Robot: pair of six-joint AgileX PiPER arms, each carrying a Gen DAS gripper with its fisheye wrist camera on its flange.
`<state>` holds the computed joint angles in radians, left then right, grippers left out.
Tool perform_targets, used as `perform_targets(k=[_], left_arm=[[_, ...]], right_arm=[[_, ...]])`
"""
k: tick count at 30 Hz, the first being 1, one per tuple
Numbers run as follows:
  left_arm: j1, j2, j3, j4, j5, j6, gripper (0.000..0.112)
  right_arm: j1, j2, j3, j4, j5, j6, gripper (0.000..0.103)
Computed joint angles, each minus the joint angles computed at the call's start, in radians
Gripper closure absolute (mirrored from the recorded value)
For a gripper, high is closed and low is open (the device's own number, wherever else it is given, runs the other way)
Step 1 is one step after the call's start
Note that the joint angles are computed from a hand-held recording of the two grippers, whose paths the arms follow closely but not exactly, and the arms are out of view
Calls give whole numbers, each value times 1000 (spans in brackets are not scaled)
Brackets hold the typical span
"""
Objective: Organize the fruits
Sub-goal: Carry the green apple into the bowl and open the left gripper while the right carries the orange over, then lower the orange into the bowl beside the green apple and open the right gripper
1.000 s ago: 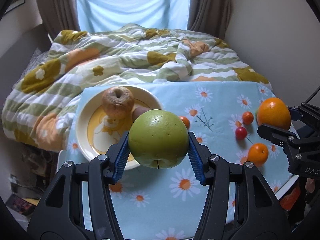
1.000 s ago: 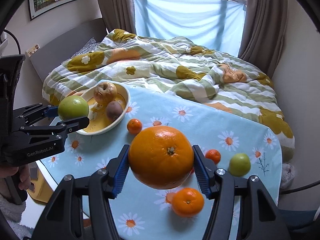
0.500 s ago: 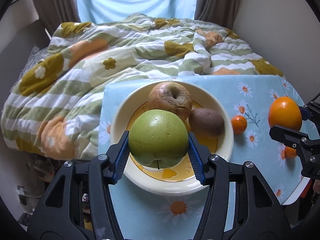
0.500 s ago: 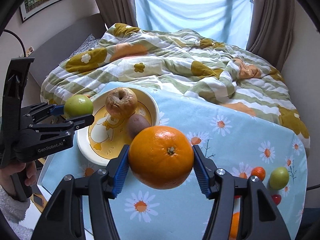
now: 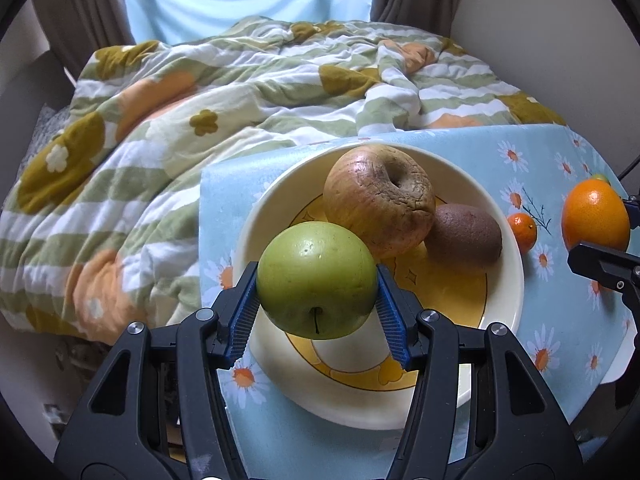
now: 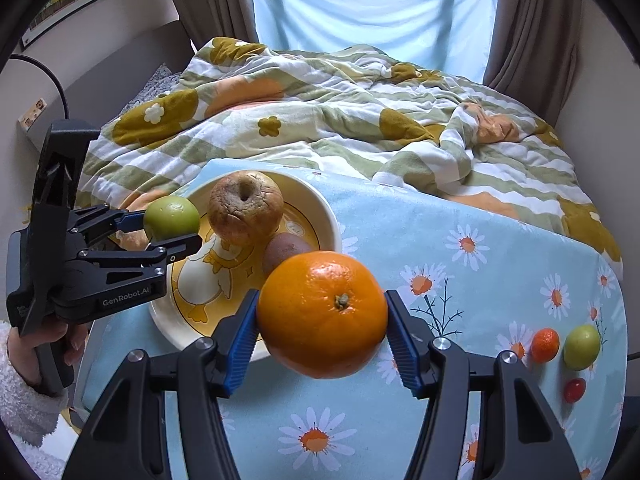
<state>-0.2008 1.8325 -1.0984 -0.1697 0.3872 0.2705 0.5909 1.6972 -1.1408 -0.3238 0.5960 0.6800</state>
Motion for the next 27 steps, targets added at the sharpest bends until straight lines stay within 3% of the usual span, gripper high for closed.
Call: perform_targets(k=[3,5,6,7,27], left_arm=[[-14,16,-13,85,6,-77,50],[-25,6,-5,144,-9,-132,41],[-27,-3,4,161,-21,-145,17],[-32,-14,12,183,-32,-163,9],[-124,-262,255,305,26,-416,9]], right_arm=[[0,-8,11,-9,6,20,47],[-2,-17,19,-9,9,21,47],[-2,-20,22,-8,9,19,47],[-3,-21,24,-9,8,17,47],[-28,-15,14,195,-54,-281,47]])
